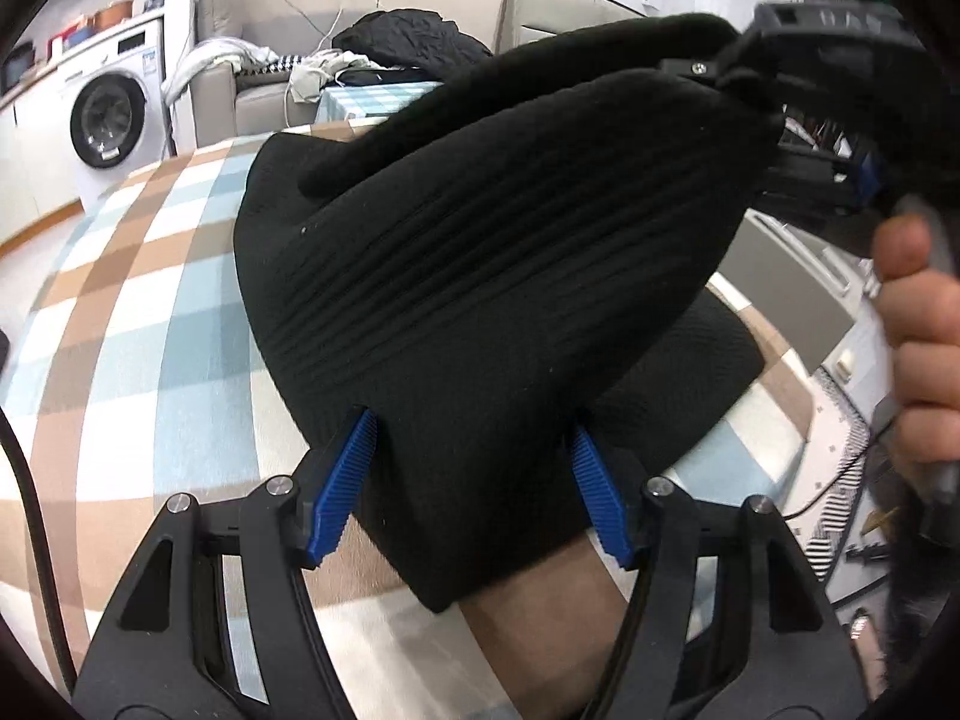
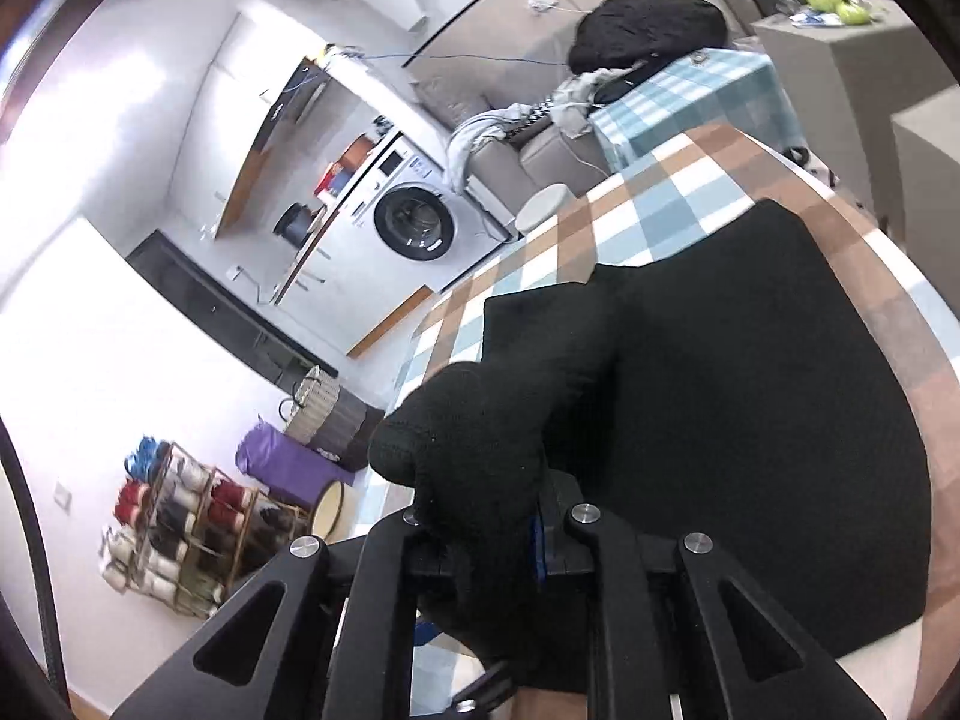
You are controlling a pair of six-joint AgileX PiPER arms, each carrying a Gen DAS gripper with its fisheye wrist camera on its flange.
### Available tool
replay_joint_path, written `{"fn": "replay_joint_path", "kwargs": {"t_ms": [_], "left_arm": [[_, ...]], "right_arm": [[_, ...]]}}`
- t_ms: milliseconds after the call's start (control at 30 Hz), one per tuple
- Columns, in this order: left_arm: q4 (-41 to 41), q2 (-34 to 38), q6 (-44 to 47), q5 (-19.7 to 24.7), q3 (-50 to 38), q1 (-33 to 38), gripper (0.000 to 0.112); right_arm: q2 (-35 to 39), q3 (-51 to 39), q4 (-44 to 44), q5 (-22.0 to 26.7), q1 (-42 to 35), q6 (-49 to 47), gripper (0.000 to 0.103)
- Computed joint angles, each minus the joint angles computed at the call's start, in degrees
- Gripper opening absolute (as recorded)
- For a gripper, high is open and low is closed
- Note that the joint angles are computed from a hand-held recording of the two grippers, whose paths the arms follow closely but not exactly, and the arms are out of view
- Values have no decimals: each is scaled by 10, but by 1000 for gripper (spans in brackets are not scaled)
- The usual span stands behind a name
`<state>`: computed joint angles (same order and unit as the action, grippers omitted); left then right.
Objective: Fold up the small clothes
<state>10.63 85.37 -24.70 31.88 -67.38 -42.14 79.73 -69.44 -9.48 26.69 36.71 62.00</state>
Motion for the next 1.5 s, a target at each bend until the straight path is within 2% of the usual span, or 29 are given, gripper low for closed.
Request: {"fn": "replay_joint_path", "kwargs": {"t_ms": [67, 100, 200, 233, 267, 467, 633, 733, 767, 800, 833, 867, 1033, 1100, 1167, 1267, 1433, 1500], "left_arm": [[9, 10, -1, 2, -10, -5, 63], [40, 8, -28, 3, -9, -18, 62], [122, 13, -96, 12, -11, -44, 47], [133, 17, -102, 13, -13, -49, 27], [135, 19, -101, 15, -15, -51, 12], [93, -38, -49, -14, 36, -27, 7], [55, -66, 30, 7, 72, -20, 7], [40, -67, 47, 16, 82, -22, 7], [28, -69, 57, 17, 84, -19, 7], [17, -74, 62, 20, 85, -15, 8], [-4, -77, 78, 21, 85, -8, 9], [-30, -80, 99, 23, 85, 2, 13], [-216, -100, 235, 33, 89, 83, 25], [-255, -106, 258, 33, 95, 106, 33], [-299, -111, 289, 35, 98, 135, 38], [-326, -116, 306, 42, 95, 163, 40], [-392, -142, 371, 66, 105, 215, 43], [-380, -145, 362, 68, 107, 222, 44]], "right_arm": [[-6, 9, 18, -8, -6, -2, 13], [-10, 14, 28, -13, -9, -7, 13], [-1, -3, 27, -5, -6, -11, 13], [0, -8, 32, -3, -6, -19, 13], [0, -9, 30, 0, -4, -17, 13], [-31, 38, -11, 13, -1, 29, 14], [-54, 154, -14, 15, 3, 98, 15], [-60, 195, 18, 13, 0, 70, 18], [-66, 193, 6, 21, 5, 73, 23], [-67, 177, -29, 52, 17, 86, 28], [-64, 161, -58, 80, 25, 95, 40], [-58, 136, -85, 117, 34, 88, 48], [20, -1, -104, 252, 52, -60, 52], [71, -76, -100, 296, 48, -147, 54], [111, -128, -84, 308, 37, -207, 54], [177, -223, -35, 326, 17, -294, 54], [285, -366, 9, 359, 5, -372, 59], [342, -443, 21, 389, 2, -400, 60]]}}
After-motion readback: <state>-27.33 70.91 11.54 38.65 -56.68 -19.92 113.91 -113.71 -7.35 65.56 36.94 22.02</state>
